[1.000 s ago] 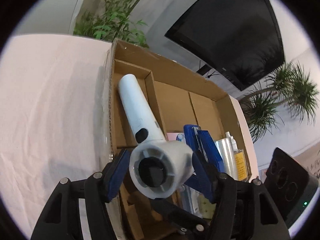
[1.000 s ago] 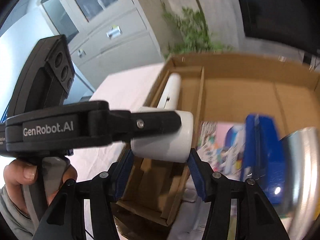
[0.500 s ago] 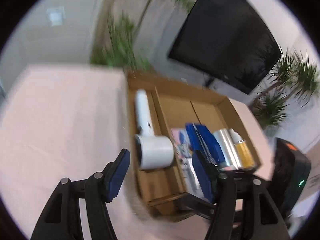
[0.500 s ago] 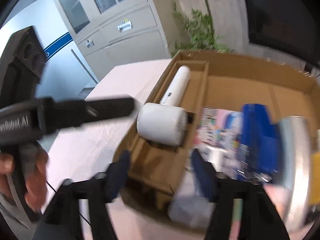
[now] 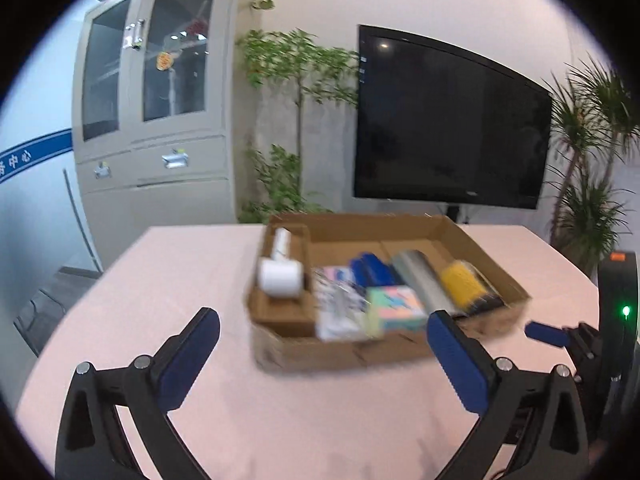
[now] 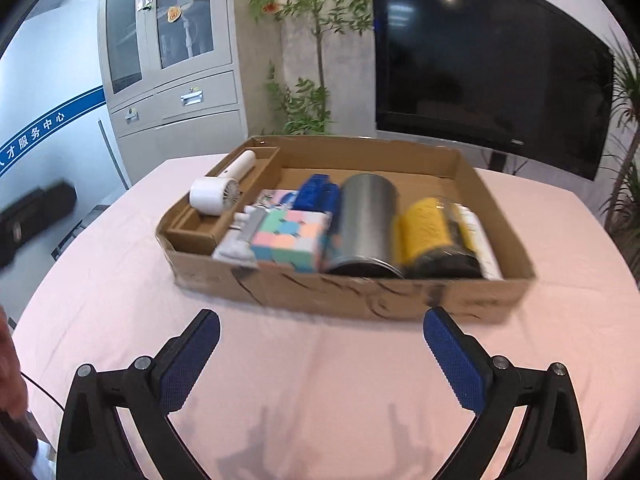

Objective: Organize rigid objects

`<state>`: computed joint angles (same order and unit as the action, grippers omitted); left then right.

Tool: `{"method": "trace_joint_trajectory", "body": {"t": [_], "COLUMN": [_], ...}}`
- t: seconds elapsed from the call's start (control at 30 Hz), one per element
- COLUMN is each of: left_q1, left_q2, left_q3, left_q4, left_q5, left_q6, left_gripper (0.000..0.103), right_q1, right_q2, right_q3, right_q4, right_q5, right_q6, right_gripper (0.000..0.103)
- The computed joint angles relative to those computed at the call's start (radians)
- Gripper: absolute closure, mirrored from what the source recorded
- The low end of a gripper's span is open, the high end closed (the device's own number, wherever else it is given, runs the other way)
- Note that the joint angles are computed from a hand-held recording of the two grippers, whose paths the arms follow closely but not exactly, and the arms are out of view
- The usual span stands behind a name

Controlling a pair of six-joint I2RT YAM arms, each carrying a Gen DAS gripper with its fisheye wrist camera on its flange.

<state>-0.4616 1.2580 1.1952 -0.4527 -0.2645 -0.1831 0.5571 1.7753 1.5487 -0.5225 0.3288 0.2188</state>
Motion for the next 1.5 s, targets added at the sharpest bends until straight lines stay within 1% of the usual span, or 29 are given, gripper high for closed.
{"method": "trace_joint_trajectory", "body": {"t": [0.07,0.23,0.3,0.47,0.57,1.2,1.5], "left_q1": [-0.062,-0.177,-0.206,-0.220,-0.218,-0.193,-0.189], "left_q2": [-0.008,0.017,0.021,0.033,0.043,0.075,0.083], "left_q3": [-0.006,0.013,0.014,0.030,0.042,0.049,0.052], "left_q4": [-0.016,-0.048,-0.072,-0.108,-0.122,-0.120,-0.120], "left_q5": [-0.043,-0.163,-0.198,-0.229,-0.239,-0.217,-0.213], "left_q6": [-0.028,-0.086,-0.116,-0.159,-0.164,-0.173,-0.173], "left_gripper": [0.000,0.000,0.000,0.000,0.000,0.000,0.000], "right_q1": [-0.013,-0.037,-0.043,-0.065,-0.060,-0.041,-0.058], "right_q2": [-0.092,-0.259,-0.291,-0.337,-0.346,-0.337,-0.343], "right_q3": [-0.100,-0.252,-0.275,-0.301,-0.305,-0.296,-0.301], "right_q4": [0.015,0.011,0.010,0.017,0.018,-0.006,-0.006], "right_q5": [0.007,0.014,0.012,-0.011,-0.012,0.007,-0.005], "right_q6": [-0.002,-0.009,-0.018,-0.029,-0.028,-0.007,-0.016], "right_gripper": [0.001,0.001,0.001,0.001,0.001,0.001,0.001]}}
